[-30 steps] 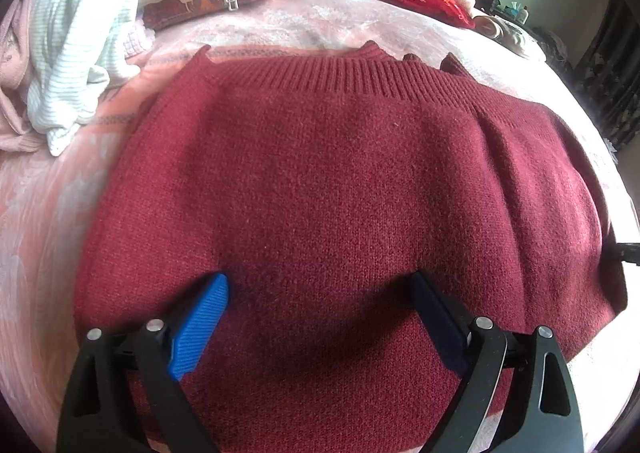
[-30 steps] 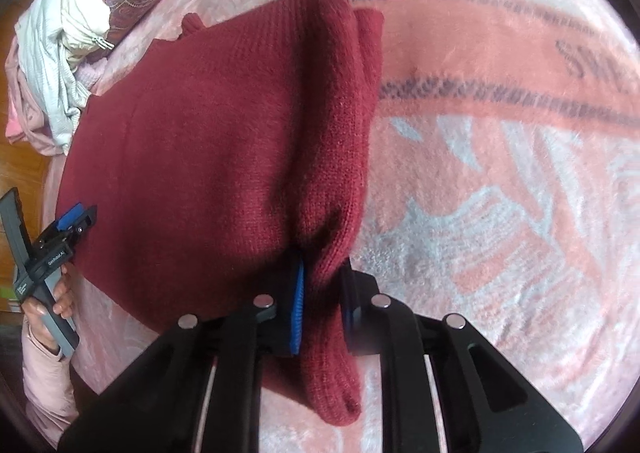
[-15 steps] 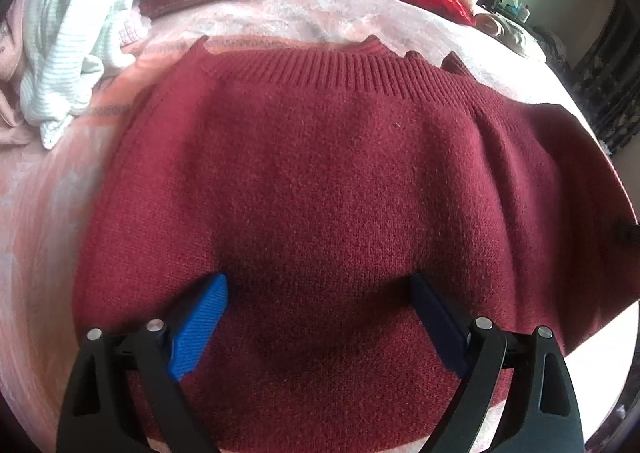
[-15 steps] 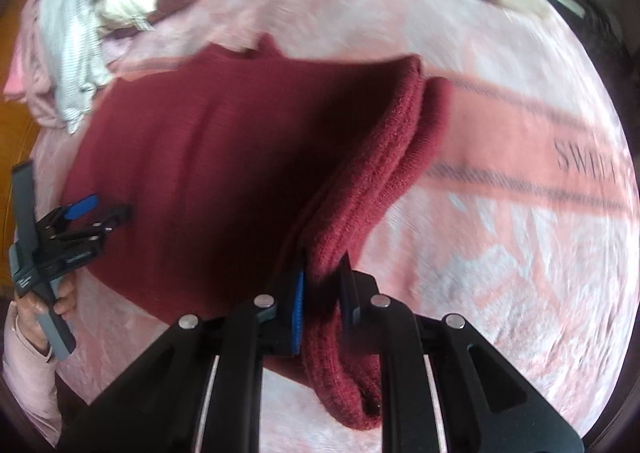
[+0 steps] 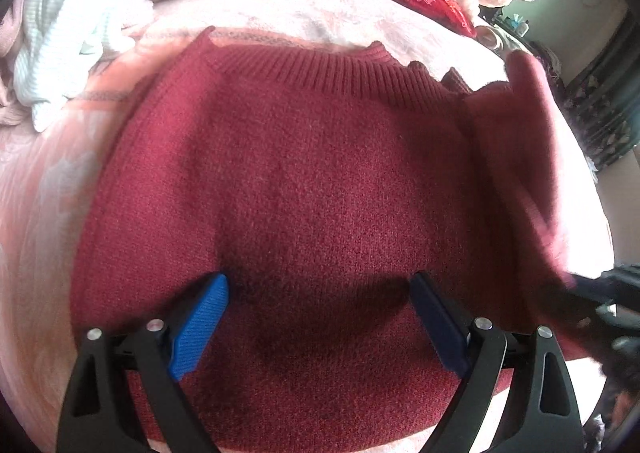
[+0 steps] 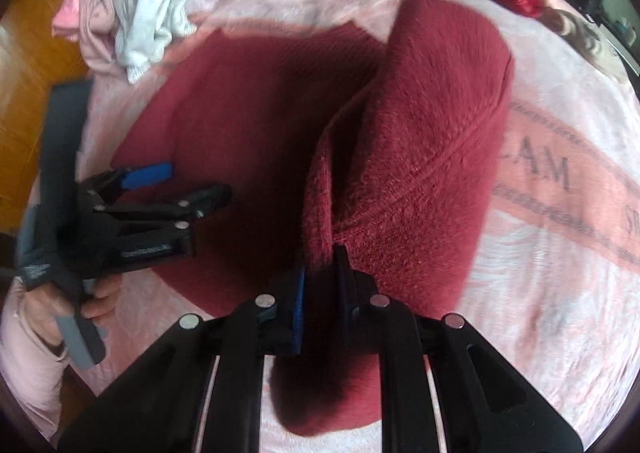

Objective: Fold small clothes

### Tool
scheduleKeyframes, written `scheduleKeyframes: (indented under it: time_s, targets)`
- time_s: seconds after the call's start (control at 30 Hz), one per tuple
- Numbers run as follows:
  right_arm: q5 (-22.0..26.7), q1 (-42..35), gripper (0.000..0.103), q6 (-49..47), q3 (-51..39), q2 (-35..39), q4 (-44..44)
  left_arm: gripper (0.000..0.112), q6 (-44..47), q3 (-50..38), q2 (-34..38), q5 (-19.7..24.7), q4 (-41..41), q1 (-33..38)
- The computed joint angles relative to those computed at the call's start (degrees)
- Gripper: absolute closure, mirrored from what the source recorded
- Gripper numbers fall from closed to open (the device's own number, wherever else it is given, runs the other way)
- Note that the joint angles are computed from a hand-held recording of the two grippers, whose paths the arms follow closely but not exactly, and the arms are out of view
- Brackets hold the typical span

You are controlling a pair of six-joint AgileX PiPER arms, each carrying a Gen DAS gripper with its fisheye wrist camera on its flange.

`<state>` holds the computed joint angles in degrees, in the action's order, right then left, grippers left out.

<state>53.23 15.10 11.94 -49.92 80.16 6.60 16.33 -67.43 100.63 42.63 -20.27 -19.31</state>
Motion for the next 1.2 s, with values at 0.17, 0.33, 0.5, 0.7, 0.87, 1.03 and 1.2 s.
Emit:
scheduleKeyframes:
  time_s: [0.17, 0.33, 0.5, 0.7, 0.87, 1.03, 1.2]
  targets:
    - [-1.48, -4.82, 0.067, -9.08, 2.40, 0.16, 11.09, 0.021, -0.95, 0.16, -0.01, -0.65, 0.92, -0.73]
    - [2.65, -13.96, 0.062, -20.39, 5.09, -4.85, 22.36, 0.021, -1.18, 0.45, -0.44, -0.56, 0.65, -0.71]
    - [13.06, -29.28, 0.063, -29.20, 6.01, -10.71, 28.14, 0.030, -0.76, -0.65, -1.74, 2.86, -4.15, 2.19]
    - [13.48, -39.43, 0.066, -38.40, 12.04, -8.83, 30.91, 0.032, -0.08, -4.41, -1.65, 8.19, -13.84, 0.04]
    - [10.66, -38.04, 0.067, -41.88, 14.22, -6.62, 32.70, 0.031, -4.03, -11.02, 2.73, 8.34, -12.25, -8.77]
    - [10.66, -41.76, 0.067, -47.57, 17.24, -7.34, 34.29, 0.031, -3.81, -18.40, 6.05, 8.53, -13.31, -13.61]
    - [12.15, -44.38, 0.068, -50.35, 18.39, -8.22, 33.71, 0.031, -11.15, -24.26, 10.32, 8.17, -2.56, -19.06]
